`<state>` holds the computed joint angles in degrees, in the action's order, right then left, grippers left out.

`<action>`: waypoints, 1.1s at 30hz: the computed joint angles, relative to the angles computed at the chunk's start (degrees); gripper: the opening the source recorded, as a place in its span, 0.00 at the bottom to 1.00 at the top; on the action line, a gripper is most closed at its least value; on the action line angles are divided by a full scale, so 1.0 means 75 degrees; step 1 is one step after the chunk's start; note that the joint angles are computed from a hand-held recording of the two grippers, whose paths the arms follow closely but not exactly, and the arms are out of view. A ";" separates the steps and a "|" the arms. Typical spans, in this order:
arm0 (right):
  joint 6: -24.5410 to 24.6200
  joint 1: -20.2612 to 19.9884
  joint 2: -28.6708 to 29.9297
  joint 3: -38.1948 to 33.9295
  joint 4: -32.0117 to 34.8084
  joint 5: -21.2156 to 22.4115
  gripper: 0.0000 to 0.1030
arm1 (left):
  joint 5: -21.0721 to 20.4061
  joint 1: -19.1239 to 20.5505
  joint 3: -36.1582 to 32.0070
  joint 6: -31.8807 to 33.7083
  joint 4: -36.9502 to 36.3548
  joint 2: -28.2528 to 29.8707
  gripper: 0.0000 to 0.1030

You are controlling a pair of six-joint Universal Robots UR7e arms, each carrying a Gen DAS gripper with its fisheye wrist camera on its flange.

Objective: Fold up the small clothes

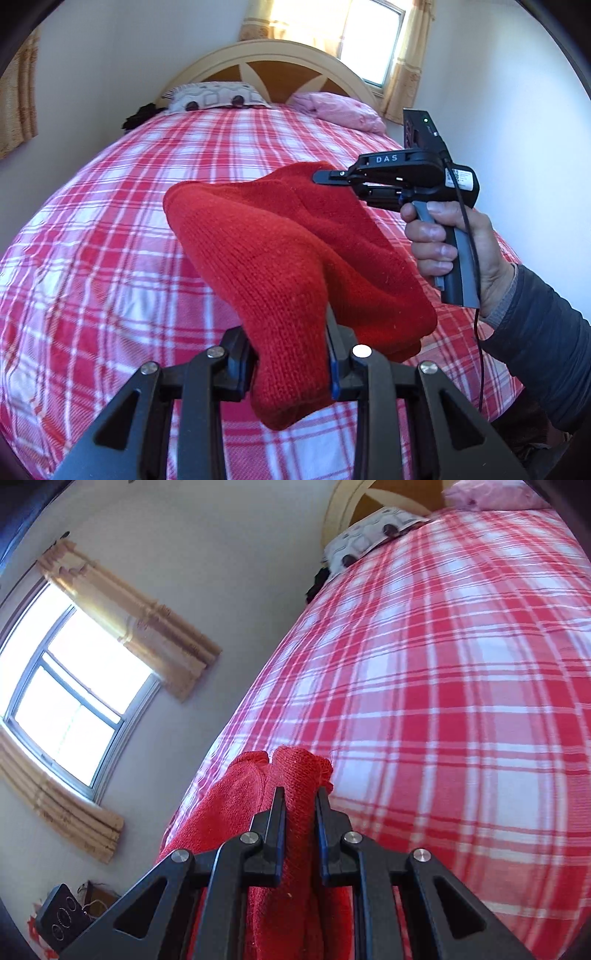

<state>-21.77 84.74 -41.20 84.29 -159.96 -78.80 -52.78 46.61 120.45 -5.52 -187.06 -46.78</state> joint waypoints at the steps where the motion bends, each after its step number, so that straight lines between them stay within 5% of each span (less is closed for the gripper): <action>1: -0.0023 0.0056 0.0068 -0.0027 0.0038 0.0002 0.13 | 0.0040 0.0013 0.0042 -0.0018 -0.0010 -0.0044 0.31; 14: -0.0043 0.0413 0.0537 -0.0256 0.0263 -0.0150 0.13 | 0.0469 0.0012 0.0744 -0.0404 -0.0165 -0.0561 0.31; 33: 0.0057 0.0381 0.0895 -0.0301 0.0591 -0.1047 0.17 | 0.0267 0.0441 0.1699 -0.1083 -0.0657 -0.0599 0.31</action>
